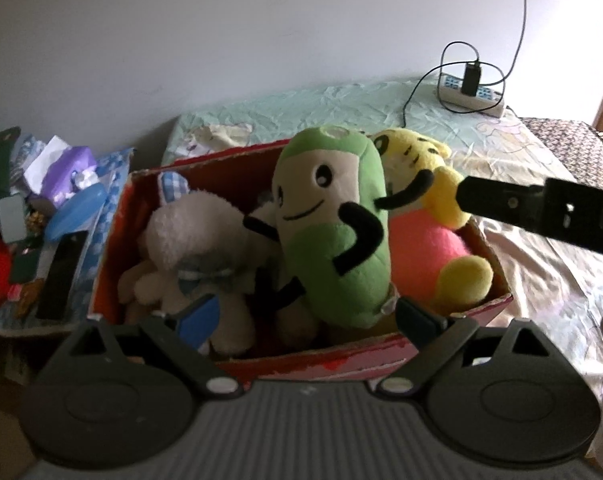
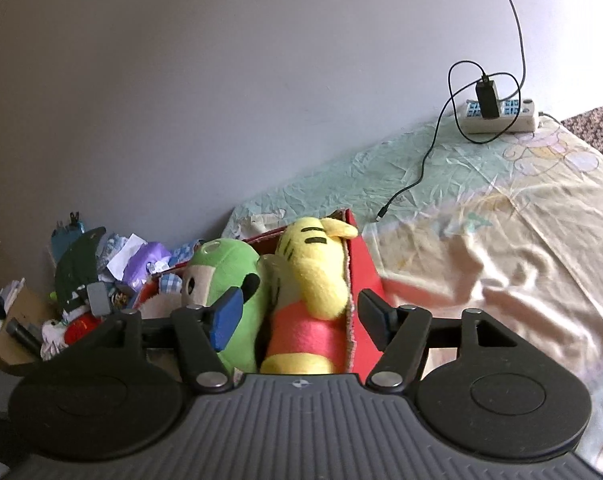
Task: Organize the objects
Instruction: 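Open the right gripper and withdraw it from the box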
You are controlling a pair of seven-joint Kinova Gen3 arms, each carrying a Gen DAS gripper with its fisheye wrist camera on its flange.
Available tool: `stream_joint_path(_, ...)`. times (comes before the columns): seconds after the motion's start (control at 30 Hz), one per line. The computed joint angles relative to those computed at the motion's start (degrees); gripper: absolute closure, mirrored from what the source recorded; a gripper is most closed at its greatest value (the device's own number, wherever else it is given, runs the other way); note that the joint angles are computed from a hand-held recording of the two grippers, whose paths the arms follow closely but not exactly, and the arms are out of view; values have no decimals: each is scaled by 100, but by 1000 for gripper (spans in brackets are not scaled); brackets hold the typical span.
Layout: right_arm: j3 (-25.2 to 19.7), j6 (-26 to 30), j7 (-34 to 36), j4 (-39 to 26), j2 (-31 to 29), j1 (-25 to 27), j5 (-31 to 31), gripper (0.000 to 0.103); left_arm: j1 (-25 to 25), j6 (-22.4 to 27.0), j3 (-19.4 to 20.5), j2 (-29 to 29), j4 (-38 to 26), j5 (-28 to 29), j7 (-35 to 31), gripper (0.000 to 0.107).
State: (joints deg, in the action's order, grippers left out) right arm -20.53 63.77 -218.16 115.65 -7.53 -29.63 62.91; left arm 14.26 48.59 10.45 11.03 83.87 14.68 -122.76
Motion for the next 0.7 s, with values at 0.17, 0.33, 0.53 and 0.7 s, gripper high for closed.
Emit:
stream_joint_path(0.17, -162, 656, 541, -81, -244, -39, -502, 31, 252, 6, 30, -180, 119, -212, 512, 12)
stream_joint_path(0.33, -372, 1285, 903, -82, -555, 59, -1136, 31, 492, -174, 157, -469, 425, -201, 706, 12)
stream_joint_path(0.53, -554, 1751, 1203, 13, -930, 297, -1888, 31, 862, -320, 319, -670, 690, -269, 985, 12)
stream_joint_path(0.7, -678, 2021, 1496, 76, -1200, 574, -2432, 29, 1310, -347, 474, -714, 803, -797, 1659, 5)
